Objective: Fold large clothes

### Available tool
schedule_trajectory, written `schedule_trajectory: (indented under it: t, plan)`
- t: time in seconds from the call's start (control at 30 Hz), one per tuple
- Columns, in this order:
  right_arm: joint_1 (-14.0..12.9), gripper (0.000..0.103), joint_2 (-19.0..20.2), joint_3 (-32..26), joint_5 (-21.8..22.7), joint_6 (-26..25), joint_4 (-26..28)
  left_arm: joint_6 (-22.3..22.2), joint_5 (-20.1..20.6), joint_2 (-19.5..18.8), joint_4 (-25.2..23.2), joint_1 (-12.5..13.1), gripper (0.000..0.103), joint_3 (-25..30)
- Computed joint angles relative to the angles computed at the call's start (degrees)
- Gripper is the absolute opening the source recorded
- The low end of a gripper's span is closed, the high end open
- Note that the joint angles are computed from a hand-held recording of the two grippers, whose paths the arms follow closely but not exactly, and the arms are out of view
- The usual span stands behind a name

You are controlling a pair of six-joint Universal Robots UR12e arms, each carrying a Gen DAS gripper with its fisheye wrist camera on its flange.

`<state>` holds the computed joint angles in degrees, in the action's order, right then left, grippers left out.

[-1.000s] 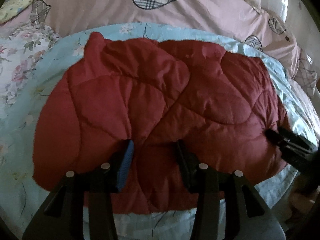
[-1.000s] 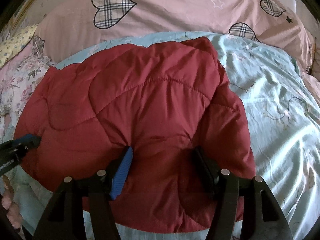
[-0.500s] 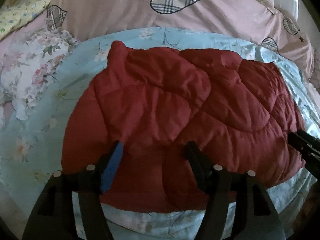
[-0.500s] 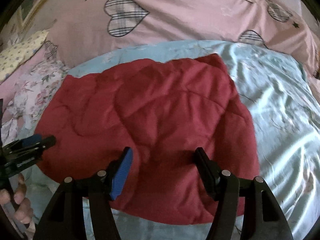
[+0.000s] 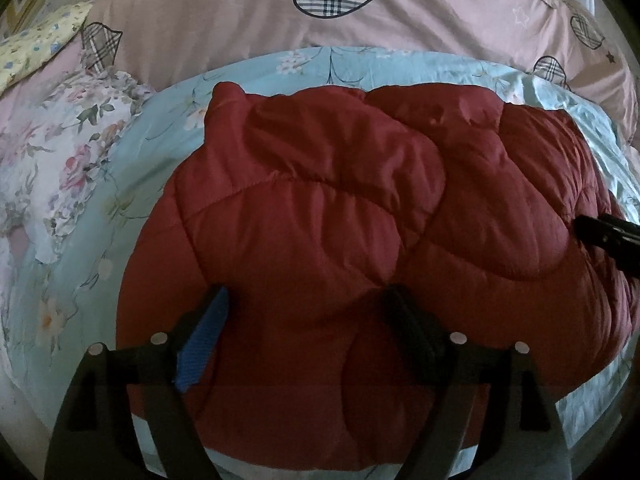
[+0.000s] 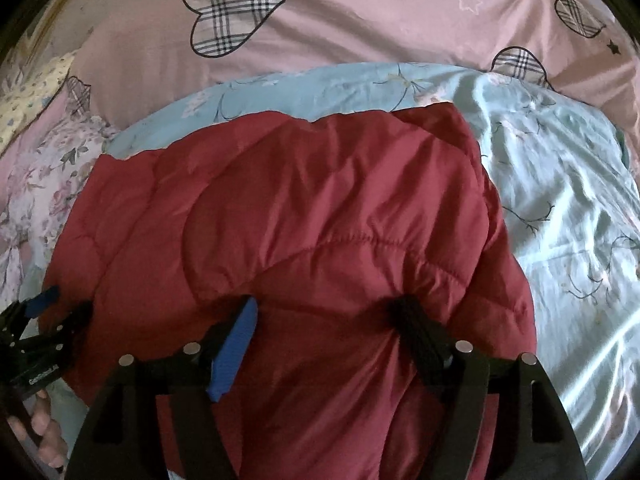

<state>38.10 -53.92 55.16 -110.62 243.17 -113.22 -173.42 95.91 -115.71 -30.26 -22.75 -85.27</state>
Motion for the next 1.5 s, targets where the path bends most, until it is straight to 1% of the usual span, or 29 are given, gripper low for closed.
schedule_trajectory:
  t: [0.2, 0.53, 0.77, 0.87, 0.9, 0.93, 1.03, 1.07, 1.13, 1.2, 1.37, 1.5]
  plan:
    - [-0.22, 0.074, -0.24, 1.16, -0.03, 0.0, -1.44, -0.06, -1.6, -0.89, 0.24, 0.39, 0.087, 0.67]
    - [-0.3, 0.074, -0.09, 1.22, -0.72, 0.21, -1.57, -0.13, -3.08, -1.76, 0.62, 0.7, 0.092, 1.26]
    - [-0.59, 0.074, -0.25, 1.67, -0.69, 0.54, -2.27, 0.07, -3.31, -2.31, 0.38, 0.7, 0.096, 1.98]
    - [-0.74, 0.074, -0.21, 1.48, -0.56, 0.84, -1.87, 0.11, -3.34, -2.52, 0.17, 0.67, 0.097, 2.31]
    - [-0.79, 0.074, -0.06, 0.9, -0.54, 1.17, -0.99, 0.15, -3.29, -2.55, 0.14, 0.64, 0.098, 2.34]
    - [-0.73, 0.074, 0.06, 0.39, -0.9, 1.45, -0.43, 0.24, -3.34, -2.65, 0.0, 0.66, 0.098, 2.5]
    - [-0.22, 0.074, 0.59, -1.37, -4.16, 1.19, 0.68, 0.28, -3.45, -2.85, -0.2, 0.67, 0.099, 2.77]
    - [-0.32, 0.074, 0.58, -1.29, -4.08, 1.15, 0.37, 0.29, -3.41, -2.87, -0.08, 0.64, 0.099, 2.74]
    - [-0.96, 0.074, 0.44, -0.52, -1.84, 1.23, -0.18, 0.34, -3.41, -2.92, 0.04, 0.62, 0.1, 2.78]
    - [-1.34, 0.074, 0.47, 0.19, -1.16, 1.07, -0.53, 0.38, -3.41, -2.94, 0.01, 0.65, 0.1, 2.8]
    - [-1.6, 0.074, 0.39, 1.07, -1.08, 1.61, -1.39, 0.53, -3.56, -2.84, 0.05, 0.68, 0.1, 2.71]
    - [-1.57, 0.074, 0.21, 1.73, -1.37, 1.66, -2.2, 0.72, -3.42, -2.04, -0.12, 0.7, 0.099, 2.16]
